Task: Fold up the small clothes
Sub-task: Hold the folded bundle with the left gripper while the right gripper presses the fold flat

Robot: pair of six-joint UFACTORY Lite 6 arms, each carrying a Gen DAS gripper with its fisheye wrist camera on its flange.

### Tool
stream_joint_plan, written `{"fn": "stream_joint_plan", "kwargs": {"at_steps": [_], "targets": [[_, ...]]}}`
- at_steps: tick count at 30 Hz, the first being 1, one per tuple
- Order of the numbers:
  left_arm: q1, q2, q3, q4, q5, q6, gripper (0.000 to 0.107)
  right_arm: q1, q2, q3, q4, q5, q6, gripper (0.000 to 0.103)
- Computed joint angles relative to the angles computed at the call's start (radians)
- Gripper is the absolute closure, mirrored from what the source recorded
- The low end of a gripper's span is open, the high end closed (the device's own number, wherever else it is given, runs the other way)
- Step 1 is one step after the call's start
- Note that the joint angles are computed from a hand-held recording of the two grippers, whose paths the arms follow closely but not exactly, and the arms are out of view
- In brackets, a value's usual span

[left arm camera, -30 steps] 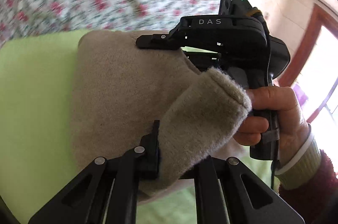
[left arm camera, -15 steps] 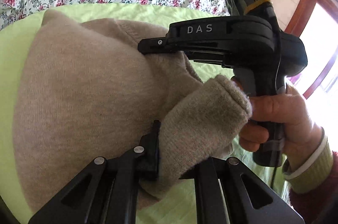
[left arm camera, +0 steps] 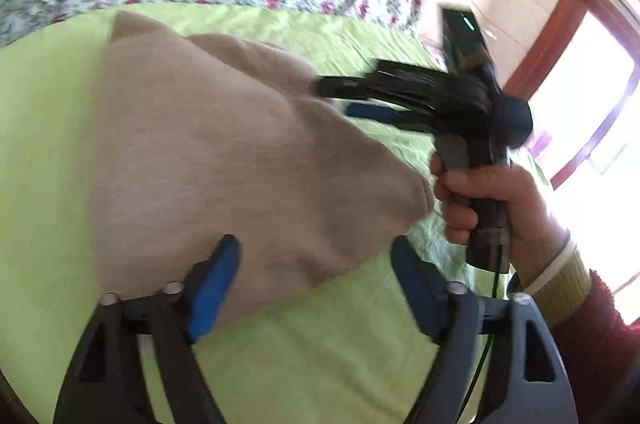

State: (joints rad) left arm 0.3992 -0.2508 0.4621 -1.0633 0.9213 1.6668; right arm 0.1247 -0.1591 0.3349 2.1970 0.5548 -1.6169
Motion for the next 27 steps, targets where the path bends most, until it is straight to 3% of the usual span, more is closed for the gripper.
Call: {"fn": "stream_joint_plan", "kwargs": {"at_steps": [3, 6, 8, 11, 15, 17, 18, 19, 20, 22, 27], "targets": [[0.142, 0.08, 0.082, 0.058, 0.071, 0.026, 0.023, -0.016, 0.006, -0.041, -0.014, 0.06, 0.023, 0.026], [0.187, 0.197, 0.179, 0.04, 0.024, 0.035, 0.022, -0.002, 0.052, -0.031, -0.001, 0.087, 0.005, 0.026], [0.17, 0.321, 0.282, 0.038, 0.001, -0.027, 0.021, 0.019, 0.095, 0.003, 0.006, 0.09, -0.005, 0.026], [0.13, 0.593, 0.531, 0.069, 0.062, -0.189, 0.021, 0.036, 0.168, 0.065, 0.008, 0.087, -0.017, 0.026], [0.077, 0.784, 0.716, 0.055, 0.072, -0.271, 0.02, 0.033, 0.319, 0.169, -0.008, 0.124, -0.023, 0.027], [0.043, 0.909, 0.843, 0.065, 0.119, -0.341, 0.017, 0.046, 0.367, 0.208, 0.005, 0.13, -0.034, 0.032], [0.027, 0.946, 0.881, 0.061, 0.127, -0.351, 0.016, 0.056, 0.388, 0.229, 0.0, 0.129, -0.031, 0.049], [0.013, 0.959, 0.896, 0.051, 0.118, -0.344, 0.017, 0.067, 0.414, 0.25, -0.006, 0.137, -0.01, 0.054], [-0.001, 0.962, 0.901, 0.035, 0.102, -0.327, 0.018, 0.078, 0.413, 0.251, 0.013, 0.128, -0.015, 0.056], [-0.022, 0.966, 0.906, 0.019, 0.085, -0.304, 0.045, 0.121, 0.355, 0.236, 0.057, 0.068, -0.027, 0.065], [0.026, 0.837, 0.78, 0.005, 0.081, -0.234, 0.06, 0.283, 0.18, 0.189, 0.205, -0.029, -0.062, 0.069]]}}
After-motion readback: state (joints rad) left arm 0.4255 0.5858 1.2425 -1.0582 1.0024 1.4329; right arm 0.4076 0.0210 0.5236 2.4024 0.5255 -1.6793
